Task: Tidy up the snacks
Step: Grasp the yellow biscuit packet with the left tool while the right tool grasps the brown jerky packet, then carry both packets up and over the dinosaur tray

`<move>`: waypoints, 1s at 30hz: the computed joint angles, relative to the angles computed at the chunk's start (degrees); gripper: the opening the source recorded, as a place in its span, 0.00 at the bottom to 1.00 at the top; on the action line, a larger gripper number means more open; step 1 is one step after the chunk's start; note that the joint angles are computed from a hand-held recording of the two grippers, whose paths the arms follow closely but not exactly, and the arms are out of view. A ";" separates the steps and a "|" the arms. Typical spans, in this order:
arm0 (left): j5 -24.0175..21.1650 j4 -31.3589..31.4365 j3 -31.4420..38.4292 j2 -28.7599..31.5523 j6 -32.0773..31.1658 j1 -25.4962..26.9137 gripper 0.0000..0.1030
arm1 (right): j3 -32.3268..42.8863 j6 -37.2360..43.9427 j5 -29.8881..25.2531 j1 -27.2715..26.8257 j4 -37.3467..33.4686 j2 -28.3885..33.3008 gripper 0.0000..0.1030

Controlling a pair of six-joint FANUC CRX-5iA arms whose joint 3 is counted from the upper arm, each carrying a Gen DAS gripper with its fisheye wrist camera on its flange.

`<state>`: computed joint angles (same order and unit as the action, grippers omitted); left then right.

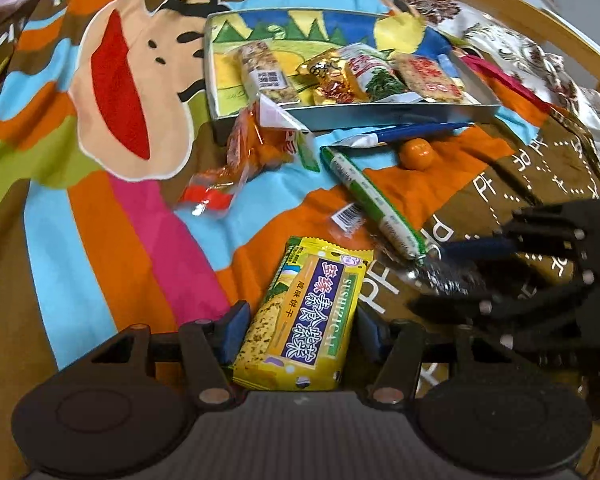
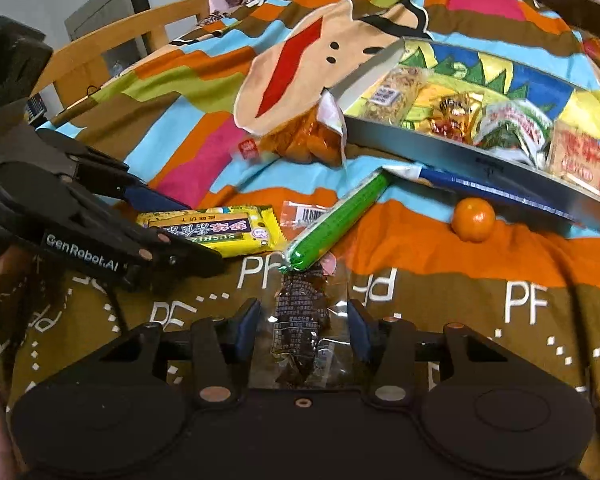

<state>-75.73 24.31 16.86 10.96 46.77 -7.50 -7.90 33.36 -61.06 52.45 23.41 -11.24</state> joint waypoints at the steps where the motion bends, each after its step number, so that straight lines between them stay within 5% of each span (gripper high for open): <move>1: 0.49 -0.75 -0.12 -0.20 0.23 -0.43 0.59 | -0.78 -1.01 1.38 -0.38 -0.07 -0.30 0.52; 10: 4.34 -5.12 -1.91 -2.37 3.23 -3.11 0.58 | -2.51 -4.99 1.81 0.96 2.62 -1.44 0.47; 30: 24.36 -8.81 -16.49 -18.65 3.17 -7.24 0.51 | -8.30 -2.82 -21.84 21.32 28.70 -4.08 0.46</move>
<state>-51.37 15.50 0.37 -7.69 49.93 -14.74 -16.20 30.53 -82.90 73.77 52.11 -15.32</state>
